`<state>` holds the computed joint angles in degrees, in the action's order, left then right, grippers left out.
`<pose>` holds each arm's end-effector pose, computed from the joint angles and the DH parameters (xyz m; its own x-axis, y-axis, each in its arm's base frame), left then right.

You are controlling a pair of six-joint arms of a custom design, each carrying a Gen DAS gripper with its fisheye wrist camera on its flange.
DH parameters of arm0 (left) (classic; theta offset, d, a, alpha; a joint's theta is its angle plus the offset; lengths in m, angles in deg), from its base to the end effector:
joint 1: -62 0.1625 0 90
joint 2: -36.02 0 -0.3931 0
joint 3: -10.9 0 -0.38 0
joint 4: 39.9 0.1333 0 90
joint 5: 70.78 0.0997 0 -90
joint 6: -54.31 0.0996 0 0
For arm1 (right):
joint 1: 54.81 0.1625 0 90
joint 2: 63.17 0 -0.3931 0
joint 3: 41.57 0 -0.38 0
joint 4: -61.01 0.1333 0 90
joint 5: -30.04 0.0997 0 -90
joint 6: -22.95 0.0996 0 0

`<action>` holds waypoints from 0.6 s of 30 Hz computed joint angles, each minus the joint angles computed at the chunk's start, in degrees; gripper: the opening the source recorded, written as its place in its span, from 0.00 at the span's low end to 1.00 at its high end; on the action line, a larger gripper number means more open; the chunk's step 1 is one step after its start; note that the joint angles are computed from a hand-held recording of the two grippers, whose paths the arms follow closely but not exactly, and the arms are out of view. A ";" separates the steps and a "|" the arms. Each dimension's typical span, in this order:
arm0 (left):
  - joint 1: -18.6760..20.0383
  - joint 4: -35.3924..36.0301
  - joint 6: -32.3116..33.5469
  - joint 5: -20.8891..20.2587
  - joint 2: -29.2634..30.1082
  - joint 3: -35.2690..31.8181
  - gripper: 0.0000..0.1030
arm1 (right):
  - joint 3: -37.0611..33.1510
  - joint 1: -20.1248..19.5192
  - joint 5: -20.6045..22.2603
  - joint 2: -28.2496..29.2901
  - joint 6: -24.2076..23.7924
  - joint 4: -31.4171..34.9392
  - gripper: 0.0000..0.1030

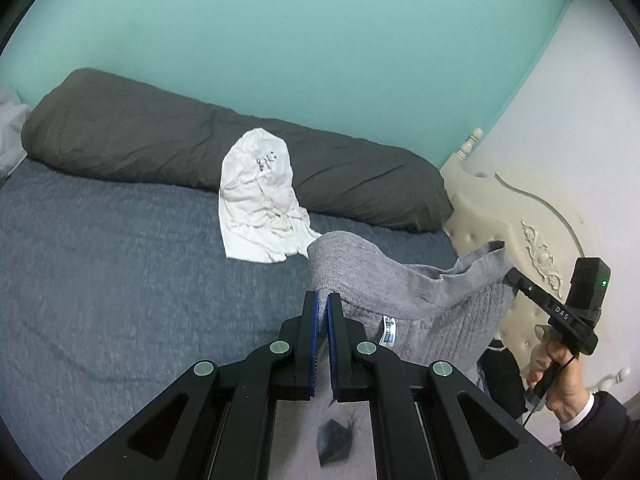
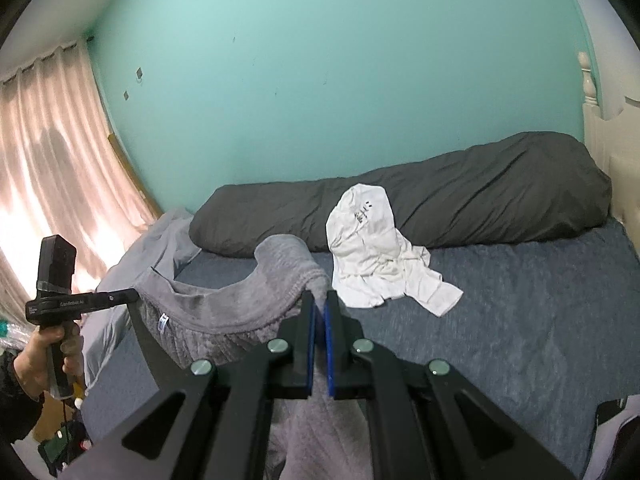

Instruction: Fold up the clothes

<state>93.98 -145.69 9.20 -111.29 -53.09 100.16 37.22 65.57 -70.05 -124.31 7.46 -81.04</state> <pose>-0.3130 -0.4419 0.5191 -0.9442 -0.0491 -0.3257 0.2096 0.6734 -0.7090 0.4487 -0.5362 0.3670 -0.7553 -0.5876 0.2902 -0.6423 0.5758 -0.5058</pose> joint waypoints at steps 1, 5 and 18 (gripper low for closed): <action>0.45 -0.24 0.68 -0.09 0.73 -0.98 0.04 | -1.18 -0.05 0.05 0.74 0.02 0.30 0.04; 2.48 -1.34 2.99 -0.48 3.70 -4.69 0.04 | -6.42 -0.39 0.28 4.15 -0.22 1.91 0.04; 9.36 -4.69 11.18 -1.85 13.50 -17.16 0.04 | -24.71 -2.08 0.55 16.11 -1.34 7.93 0.04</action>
<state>103.34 -150.39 20.38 -113.14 -39.60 83.00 12.51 63.49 -69.50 -108.20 6.12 -73.11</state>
